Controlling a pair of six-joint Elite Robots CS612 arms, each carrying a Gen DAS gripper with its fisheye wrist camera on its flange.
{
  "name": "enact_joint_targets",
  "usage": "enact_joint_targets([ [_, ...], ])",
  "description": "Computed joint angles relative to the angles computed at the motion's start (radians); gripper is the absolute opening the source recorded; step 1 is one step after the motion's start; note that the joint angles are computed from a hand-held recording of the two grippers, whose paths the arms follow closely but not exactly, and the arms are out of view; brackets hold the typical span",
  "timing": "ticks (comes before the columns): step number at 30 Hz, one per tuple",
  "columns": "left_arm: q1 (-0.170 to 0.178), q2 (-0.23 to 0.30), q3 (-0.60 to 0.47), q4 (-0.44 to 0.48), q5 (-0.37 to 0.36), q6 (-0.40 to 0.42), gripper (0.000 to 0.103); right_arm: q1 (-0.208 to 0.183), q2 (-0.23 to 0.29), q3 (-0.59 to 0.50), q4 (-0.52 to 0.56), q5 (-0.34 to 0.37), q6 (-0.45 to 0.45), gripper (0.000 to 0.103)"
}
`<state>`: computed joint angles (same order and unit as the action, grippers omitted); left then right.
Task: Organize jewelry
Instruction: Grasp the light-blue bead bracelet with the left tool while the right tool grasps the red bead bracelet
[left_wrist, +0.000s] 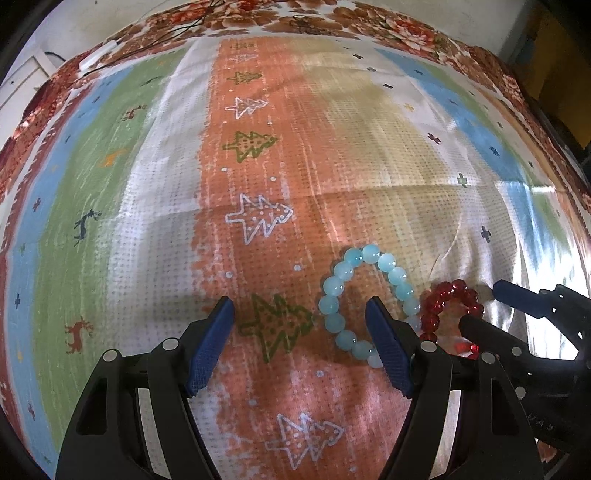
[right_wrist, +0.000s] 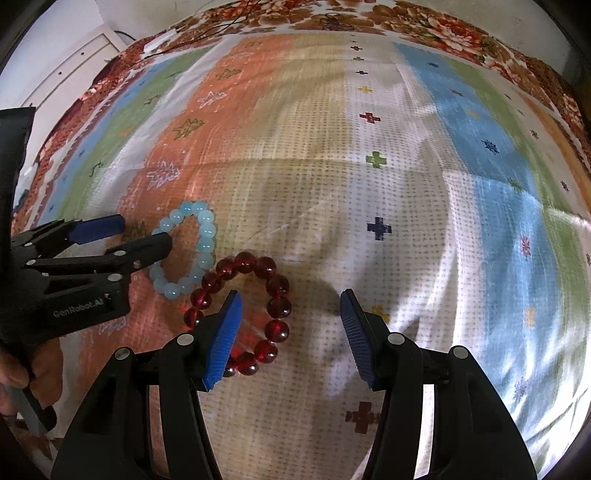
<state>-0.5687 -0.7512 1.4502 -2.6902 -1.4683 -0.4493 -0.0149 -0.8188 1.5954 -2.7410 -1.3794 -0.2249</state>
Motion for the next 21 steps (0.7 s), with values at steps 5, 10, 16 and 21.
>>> enact_joint_targets([
  [5, -0.006, 0.005, -0.005, 0.010, 0.017, 0.024, 0.070, 0.004, 0.003, -0.002, 0.002, -0.009, -0.009, 0.055],
  [10, -0.016, 0.004, -0.005, 0.022, 0.052, 0.053, 0.064, 0.006, 0.001, -0.001, 0.012, -0.011, -0.026, 0.055],
  [16, -0.019, 0.004, -0.004, 0.020, 0.052, 0.081, 0.056, 0.012, 0.001, -0.001, 0.020, -0.029, -0.061, 0.055],
  [21, -0.021, 0.004, -0.004, 0.021, 0.057, 0.083, 0.055, 0.014, 0.000, 0.002, 0.018, -0.036, -0.062, 0.053],
])
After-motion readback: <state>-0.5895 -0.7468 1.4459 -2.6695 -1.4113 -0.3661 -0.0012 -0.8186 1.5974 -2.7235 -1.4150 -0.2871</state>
